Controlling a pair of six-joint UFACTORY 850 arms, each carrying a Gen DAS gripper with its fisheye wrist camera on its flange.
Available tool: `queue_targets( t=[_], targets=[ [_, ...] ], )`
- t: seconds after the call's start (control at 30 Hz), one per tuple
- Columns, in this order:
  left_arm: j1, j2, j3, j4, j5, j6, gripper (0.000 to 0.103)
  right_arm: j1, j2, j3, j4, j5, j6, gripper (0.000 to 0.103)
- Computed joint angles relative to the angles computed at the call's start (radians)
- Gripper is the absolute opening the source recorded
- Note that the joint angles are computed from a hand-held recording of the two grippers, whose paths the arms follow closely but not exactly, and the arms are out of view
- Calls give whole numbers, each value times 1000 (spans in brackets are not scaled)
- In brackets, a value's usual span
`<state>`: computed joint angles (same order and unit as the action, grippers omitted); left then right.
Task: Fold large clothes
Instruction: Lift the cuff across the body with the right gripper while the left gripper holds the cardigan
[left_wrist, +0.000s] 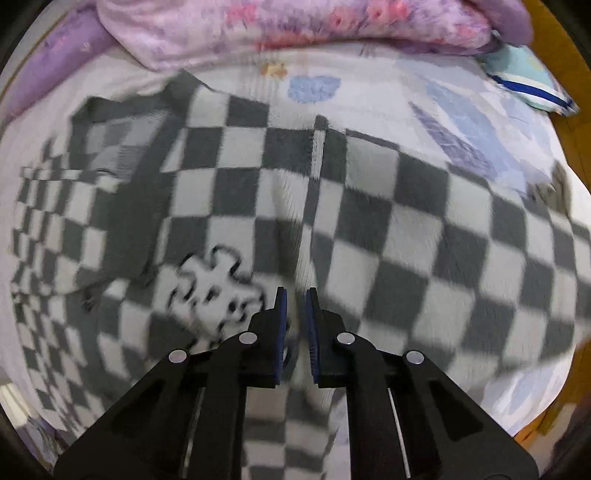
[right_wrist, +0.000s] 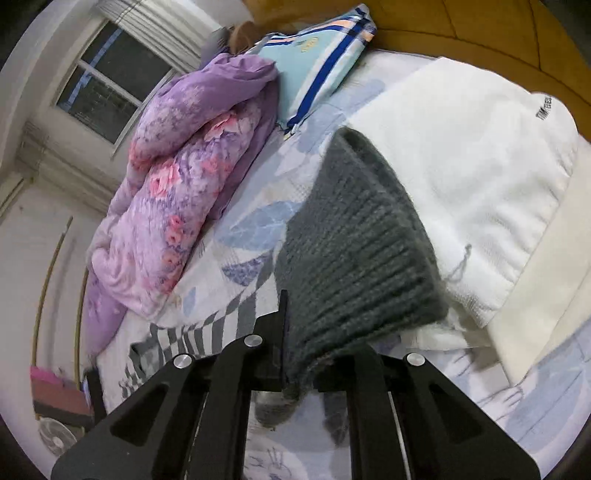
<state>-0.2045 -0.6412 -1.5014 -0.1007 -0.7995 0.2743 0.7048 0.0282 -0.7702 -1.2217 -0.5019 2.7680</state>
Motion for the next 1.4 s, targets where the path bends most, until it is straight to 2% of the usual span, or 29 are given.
queue_targets(
  t=[0.07, 0.13, 0.17, 0.2, 0.3, 0.43, 0.57, 0.73, 0.83, 0.93, 0.97, 1.03, 1.13, 1.23, 1.33, 1.4],
  targets=[
    [-11, -57, -45, -11, -7, -9, 11, -4, 1, 30, -70, 22, 100, 8],
    [-35, -121, -80, 59, -30, -46, 10, 3, -3, 63, -111, 32, 226, 8],
    [-44, -141, -77, 86, -22, -50, 10, 6, -9, 78, -109, 45, 269, 8],
    [-50, -131, -50, 101, 28, -49, 10, 12, -17, 82, -96, 49, 276, 8],
    [-58, -105, -10, 132, 77, -42, 10, 28, -35, 50, -13, 17, 180, 8],
    [-60, -75, 39, 146, 143, 82, 10, 34, -25, 9, -67, -30, 210, 8],
    [-61, -70, 50, 138, 168, 122, 11, 31, -34, -84, -65, -60, 15, 8],
    [-36, -62, 70, 35, 201, 216, 11, 40, -80, -220, -26, -103, -176, 8],
    [-13, -62, 61, 4, 165, 258, 11, 55, -137, -332, 52, -161, -339, 8],
    [11, -77, -18, -29, 66, 320, 12, 72, -190, -424, 64, -208, -398, 8],
    [23, -69, -27, -52, 60, 352, 12, 77, -225, -480, 87, -227, -440, 8],
    [58, -47, -41, -101, 51, 426, 12, 88, -290, -576, 113, -250, -504, 8],
    [142, -41, -112, -195, -33, 539, 12, 106, -392, -714, 104, -266, -543, 8],
    [195, -47, -184, -196, -82, 548, 12, 112, -527, -897, 151, -255, -608, 8],
    [279, -104, -340, -170, -166, 548, 12, 111, -676, -1105, 216, -219, -684, 8],
    [321, -139, -427, -157, -191, 536, 12, 106, -809, -1298, 297, -181, -785, 9]
  ],
)
